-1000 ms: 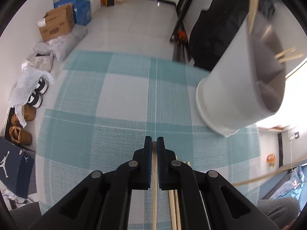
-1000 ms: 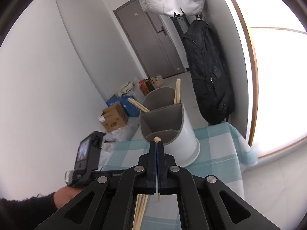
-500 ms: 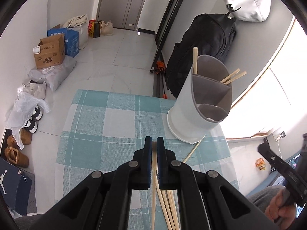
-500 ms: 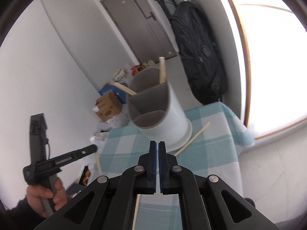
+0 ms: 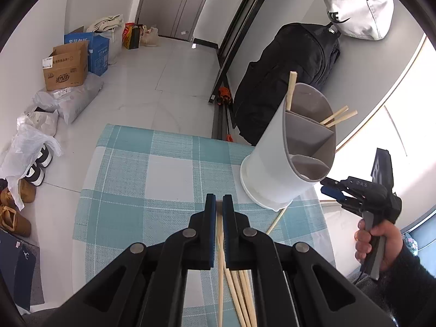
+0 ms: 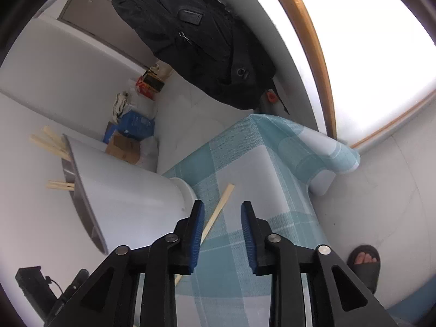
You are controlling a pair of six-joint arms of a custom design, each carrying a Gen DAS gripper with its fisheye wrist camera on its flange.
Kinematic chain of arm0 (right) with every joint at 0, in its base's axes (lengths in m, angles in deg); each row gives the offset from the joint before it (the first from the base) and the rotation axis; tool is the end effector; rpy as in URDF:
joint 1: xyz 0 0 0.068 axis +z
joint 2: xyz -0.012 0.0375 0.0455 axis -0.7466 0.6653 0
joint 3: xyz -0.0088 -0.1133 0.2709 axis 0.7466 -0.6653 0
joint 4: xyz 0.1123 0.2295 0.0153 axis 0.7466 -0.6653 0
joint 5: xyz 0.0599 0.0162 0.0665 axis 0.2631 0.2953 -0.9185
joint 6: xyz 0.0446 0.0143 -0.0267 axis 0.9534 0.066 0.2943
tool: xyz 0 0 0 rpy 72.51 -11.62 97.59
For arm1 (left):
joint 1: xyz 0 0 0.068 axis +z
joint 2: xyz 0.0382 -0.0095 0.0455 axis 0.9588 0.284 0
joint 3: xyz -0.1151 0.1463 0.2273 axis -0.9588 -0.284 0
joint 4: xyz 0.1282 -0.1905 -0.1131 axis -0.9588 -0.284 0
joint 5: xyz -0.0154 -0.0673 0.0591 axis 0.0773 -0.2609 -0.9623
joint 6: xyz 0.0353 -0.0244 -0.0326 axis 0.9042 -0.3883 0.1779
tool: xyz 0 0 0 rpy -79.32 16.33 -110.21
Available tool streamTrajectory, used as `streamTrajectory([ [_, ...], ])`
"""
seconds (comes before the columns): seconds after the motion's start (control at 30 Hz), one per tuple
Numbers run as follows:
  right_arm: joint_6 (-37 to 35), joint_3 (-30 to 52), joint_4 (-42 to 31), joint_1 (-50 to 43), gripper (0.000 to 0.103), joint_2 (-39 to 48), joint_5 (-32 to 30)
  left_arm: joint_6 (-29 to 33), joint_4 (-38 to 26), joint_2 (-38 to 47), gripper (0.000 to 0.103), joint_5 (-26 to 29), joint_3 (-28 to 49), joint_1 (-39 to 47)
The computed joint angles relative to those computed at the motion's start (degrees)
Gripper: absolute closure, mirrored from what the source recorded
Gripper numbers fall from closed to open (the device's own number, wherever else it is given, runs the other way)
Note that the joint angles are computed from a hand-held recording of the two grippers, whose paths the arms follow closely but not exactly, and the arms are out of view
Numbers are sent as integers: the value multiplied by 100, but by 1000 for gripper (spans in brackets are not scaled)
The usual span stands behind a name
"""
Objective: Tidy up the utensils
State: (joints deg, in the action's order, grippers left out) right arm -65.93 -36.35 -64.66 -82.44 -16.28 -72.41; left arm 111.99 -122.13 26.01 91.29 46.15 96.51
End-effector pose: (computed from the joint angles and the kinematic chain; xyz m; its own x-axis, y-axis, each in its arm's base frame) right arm 0.1291 -0.0657 0.1862 -0.5846 0.7558 -0.2949 0.5162 0.6270 0.5835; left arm 0.2077 0.0623 0.2627 -0.7748 0.2944 -0.5595 0.5525 0.7454 -0.3729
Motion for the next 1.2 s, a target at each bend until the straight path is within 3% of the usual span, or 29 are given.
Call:
streamTrajectory([
  [0.2,481,-58,848,467,72,1020,32,-40,2,259,102,-55,78,-61],
  [0.33,738,289,662,893,74,1340,563,25,-14,343,102,-53,91,-49],
  [0.5,830,566,634,1454,86,1674,1467,97,-91,465,102,-92,134,9],
  [0.57,830,618,527,1571,99,1658,1751,108,-101,487,102,-118,141,0],
  [0.7,866,593,506,1774,99,1525,2043,131,-161,526,102,-127,174,-1],
  [0.9,988,595,316,1902,98,1334,2063,117,-208,617,102,-160,241,39],
  [1.2,128,447,-788,1649,98,661,1504,204,-315,643,102,-142,261,54],
])
